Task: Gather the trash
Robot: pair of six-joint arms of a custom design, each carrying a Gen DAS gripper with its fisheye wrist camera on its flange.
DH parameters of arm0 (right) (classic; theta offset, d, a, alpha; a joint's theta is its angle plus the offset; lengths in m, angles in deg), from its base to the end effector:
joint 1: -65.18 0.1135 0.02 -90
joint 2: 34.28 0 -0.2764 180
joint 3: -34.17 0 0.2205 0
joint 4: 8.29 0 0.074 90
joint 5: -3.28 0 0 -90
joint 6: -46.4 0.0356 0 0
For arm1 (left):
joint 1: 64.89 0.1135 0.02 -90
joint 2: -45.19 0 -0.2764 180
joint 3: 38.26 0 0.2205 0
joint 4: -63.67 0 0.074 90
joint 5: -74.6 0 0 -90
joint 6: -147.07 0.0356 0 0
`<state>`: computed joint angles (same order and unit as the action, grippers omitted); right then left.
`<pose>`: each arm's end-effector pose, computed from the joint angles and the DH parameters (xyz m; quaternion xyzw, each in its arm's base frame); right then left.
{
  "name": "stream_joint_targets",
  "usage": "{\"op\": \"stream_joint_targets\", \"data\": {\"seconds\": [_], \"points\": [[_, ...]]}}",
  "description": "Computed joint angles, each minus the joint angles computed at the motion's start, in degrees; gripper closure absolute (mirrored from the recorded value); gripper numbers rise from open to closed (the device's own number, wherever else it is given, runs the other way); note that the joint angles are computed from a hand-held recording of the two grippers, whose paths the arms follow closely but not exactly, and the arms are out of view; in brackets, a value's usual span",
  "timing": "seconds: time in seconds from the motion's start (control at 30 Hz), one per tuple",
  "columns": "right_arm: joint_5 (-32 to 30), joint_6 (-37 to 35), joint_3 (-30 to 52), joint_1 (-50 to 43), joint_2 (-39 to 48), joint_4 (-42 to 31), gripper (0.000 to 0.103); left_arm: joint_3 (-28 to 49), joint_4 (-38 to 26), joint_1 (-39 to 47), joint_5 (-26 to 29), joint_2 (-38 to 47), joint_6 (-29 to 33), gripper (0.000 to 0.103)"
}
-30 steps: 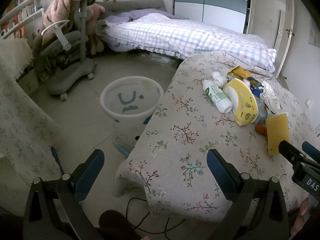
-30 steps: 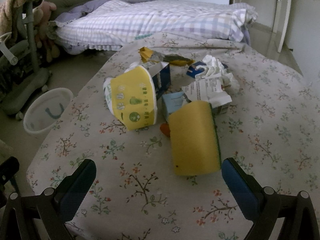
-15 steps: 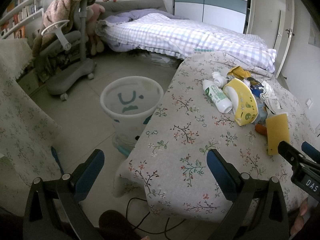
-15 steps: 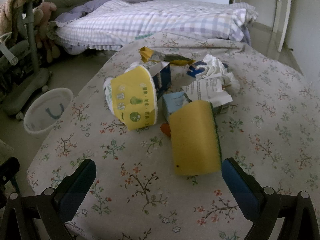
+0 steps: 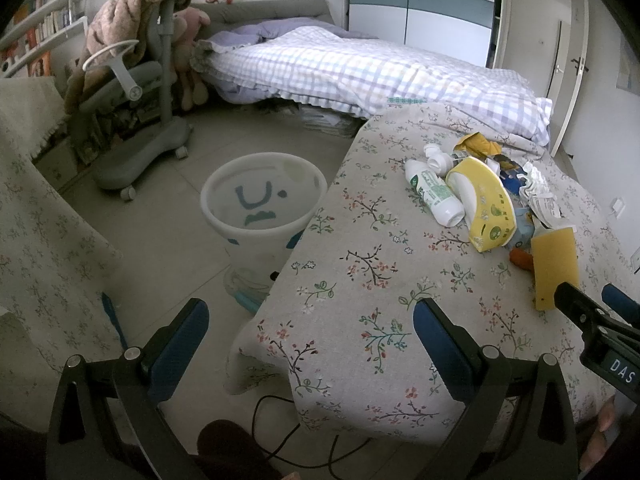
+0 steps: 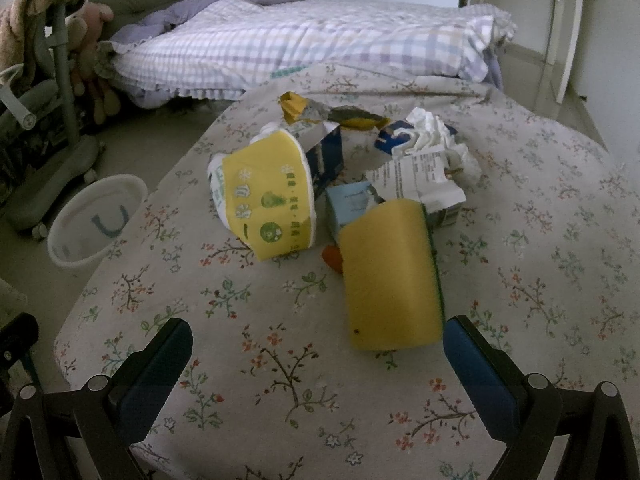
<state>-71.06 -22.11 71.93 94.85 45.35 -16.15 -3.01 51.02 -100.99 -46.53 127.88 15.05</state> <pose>0.1824 0.0928 0.1556 -0.0196 0.9311 0.0319 0.3628 0.1612 -0.0948 0.1347 -0.1172 0.9259 0.0446 0.3564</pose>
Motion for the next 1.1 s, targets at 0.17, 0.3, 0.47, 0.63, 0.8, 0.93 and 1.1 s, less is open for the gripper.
{"op": "stream_joint_targets", "data": {"seconds": [0.17, 0.3, 0.47, 0.63, 0.8, 0.93, 1.1], "points": [[-0.16, -0.22, -0.06, -0.3, 0.03, 0.17, 0.0, 0.95, -2.47, -0.03, 0.16, -1.69, 0.16, 0.0], [-0.05, -0.2, 0.02, -0.24, 0.01, 0.02, 0.0, 2.03, -3.92, -0.34, 0.13, -2.0, 0.26, 0.0], [-0.72, 0.81, 0.32, -0.23, 0.21, -0.89, 0.0, 3.04, -4.28, 0.35, 1.7, -1.3, 0.67, 0.0], [-5.34, -1.79, 3.88, -5.99, -1.32, -6.69, 0.0, 7.21, -5.99, 2.88, 4.92, -0.42, 5.08, 0.0], [-7.53, -5.77, 9.81, -11.94, -1.09, -13.18, 0.0, 14.59, -9.26, 6.17, 8.88, 2.61, 10.6, 0.0], [-10.95, -10.53, 15.29, -18.15, 2.48, -16.52, 0.0, 21.85, -12.73, 8.98, 16.91, 6.75, 14.23, 0.0], [-16.71, -15.62, 23.38, -26.7, 9.11, -20.79, 0.0, 34.7, -18.96, 8.13, 20.66, 16.74, 15.57, 0.0]]}}
